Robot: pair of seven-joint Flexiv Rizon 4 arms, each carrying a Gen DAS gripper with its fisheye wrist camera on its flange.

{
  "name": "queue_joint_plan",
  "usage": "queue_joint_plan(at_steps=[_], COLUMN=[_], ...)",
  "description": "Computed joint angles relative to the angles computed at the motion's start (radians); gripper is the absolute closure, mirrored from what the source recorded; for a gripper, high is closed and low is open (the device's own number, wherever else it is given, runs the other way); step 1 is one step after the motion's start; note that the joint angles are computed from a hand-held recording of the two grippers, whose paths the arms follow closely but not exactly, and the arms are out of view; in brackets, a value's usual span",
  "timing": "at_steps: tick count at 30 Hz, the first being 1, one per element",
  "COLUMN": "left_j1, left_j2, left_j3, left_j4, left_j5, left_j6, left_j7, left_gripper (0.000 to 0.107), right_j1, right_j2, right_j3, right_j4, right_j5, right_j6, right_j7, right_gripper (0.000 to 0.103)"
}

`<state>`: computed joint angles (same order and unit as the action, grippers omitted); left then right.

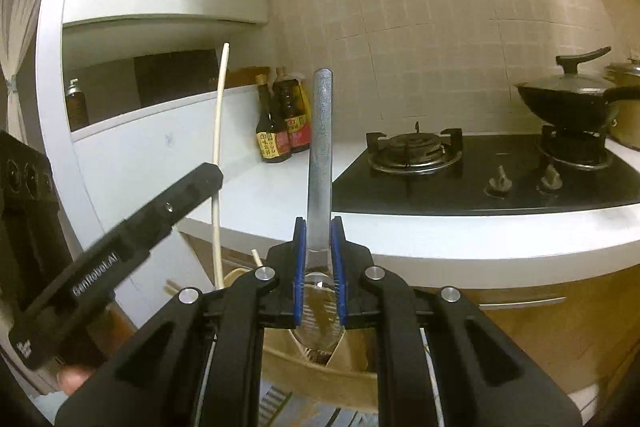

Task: Organize utensils
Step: 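Lift the chopstick and spoon with both tools over the holder, then open both tools to drop the chopstick and spoon into the holder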

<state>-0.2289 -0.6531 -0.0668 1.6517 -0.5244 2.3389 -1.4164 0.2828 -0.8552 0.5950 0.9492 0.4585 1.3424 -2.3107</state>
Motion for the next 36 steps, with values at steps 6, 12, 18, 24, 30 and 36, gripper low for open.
queue_joint_plan(at_steps=[6, 12, 18, 24, 30, 36], left_j1=[0.055, 0.021, 0.033, 0.073, 0.086, 0.100], left_j2=[-0.047, -0.083, -0.091, -0.071, -0.051, -0.026], left_j3=[-0.018, 0.023, 0.007, -0.018, -0.014, -0.019], left_j4=[-0.027, -0.051, -0.050, -0.018, 0.011, 0.055], left_j5=[0.043, 0.012, 0.031, 0.093, 0.131, 0.156], left_j6=[-0.013, 0.006, 0.035, 0.029, 0.015, 0.024], left_j7=[-0.067, -0.016, 0.017, -0.030, -0.065, -0.115], left_gripper=[0.097, 0.097, 0.096, 0.096, 0.093, 0.090], right_j1=[0.026, 0.044, 0.050, 0.035, 0.020, 0.000], right_j2=[-0.081, -0.104, -0.108, -0.101, -0.079, -0.051], right_j3=[0.017, 0.005, 0.007, 0.019, 0.018, 0.016], right_j4=[-0.100, -0.124, -0.111, -0.095, -0.054, -0.011], right_j5=[0.026, 0.048, 0.053, 0.055, 0.067, 0.073], right_j6=[-0.011, -0.019, 0.008, -0.006, -0.013, -0.029], right_j7=[-0.036, -0.054, -0.086, -0.088, -0.102, -0.096], right_gripper=[0.093, 0.093, 0.093, 0.092, 0.092, 0.092])
